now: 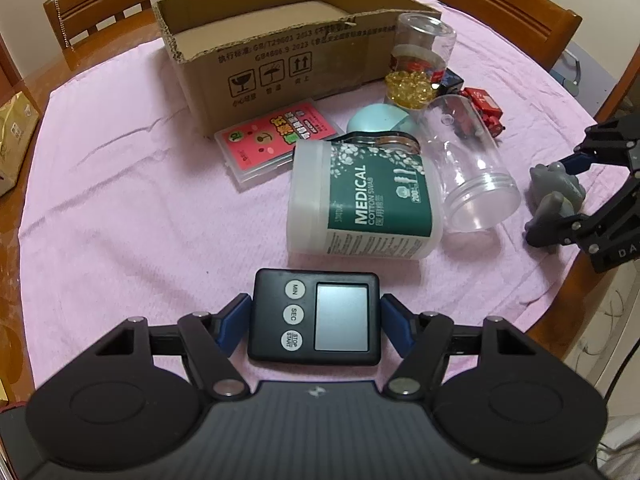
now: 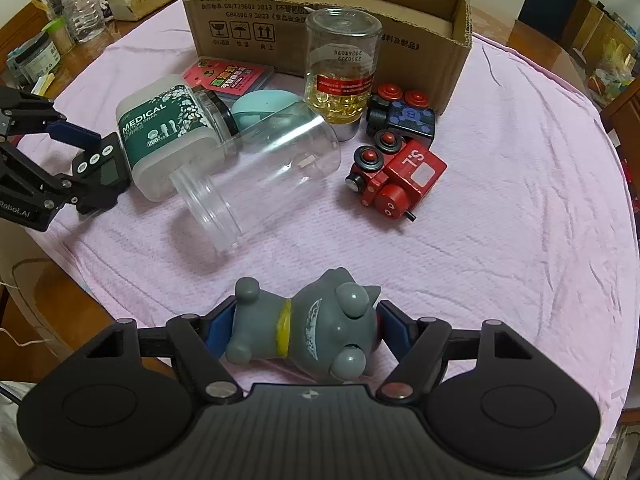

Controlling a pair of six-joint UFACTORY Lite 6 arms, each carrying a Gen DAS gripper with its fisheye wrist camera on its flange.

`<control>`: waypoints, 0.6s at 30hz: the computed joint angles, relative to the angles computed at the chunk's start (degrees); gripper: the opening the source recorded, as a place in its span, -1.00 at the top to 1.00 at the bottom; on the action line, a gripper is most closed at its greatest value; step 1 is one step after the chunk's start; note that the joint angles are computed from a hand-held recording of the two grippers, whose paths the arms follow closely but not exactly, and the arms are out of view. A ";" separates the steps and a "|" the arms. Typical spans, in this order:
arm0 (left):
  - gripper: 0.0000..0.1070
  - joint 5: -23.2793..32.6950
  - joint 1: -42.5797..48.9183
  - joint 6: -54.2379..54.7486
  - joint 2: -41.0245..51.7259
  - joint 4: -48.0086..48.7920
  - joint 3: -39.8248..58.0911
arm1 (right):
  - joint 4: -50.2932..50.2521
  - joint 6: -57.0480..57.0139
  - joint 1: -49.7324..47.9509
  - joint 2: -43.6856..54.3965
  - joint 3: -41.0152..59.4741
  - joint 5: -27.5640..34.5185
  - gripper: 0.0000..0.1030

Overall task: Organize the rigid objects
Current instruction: 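Carry the timer into the cardboard box and open the left tool while the right tool carries the cat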

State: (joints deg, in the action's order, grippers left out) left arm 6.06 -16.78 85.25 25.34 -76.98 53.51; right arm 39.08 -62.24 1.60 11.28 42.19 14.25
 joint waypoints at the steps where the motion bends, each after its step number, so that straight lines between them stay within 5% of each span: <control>1: -0.29 0.11 0.06 -2.26 -0.15 2.55 0.09 | -0.40 0.53 -0.06 -0.02 0.14 0.10 -0.50; 9: -0.29 5.27 1.51 -30.26 -3.95 33.19 2.14 | -12.78 13.79 0.28 -1.32 3.70 1.97 -0.50; 18: -0.29 14.40 2.69 -45.31 -7.40 51.59 11.63 | -23.27 26.52 0.85 -2.88 12.78 8.57 -0.50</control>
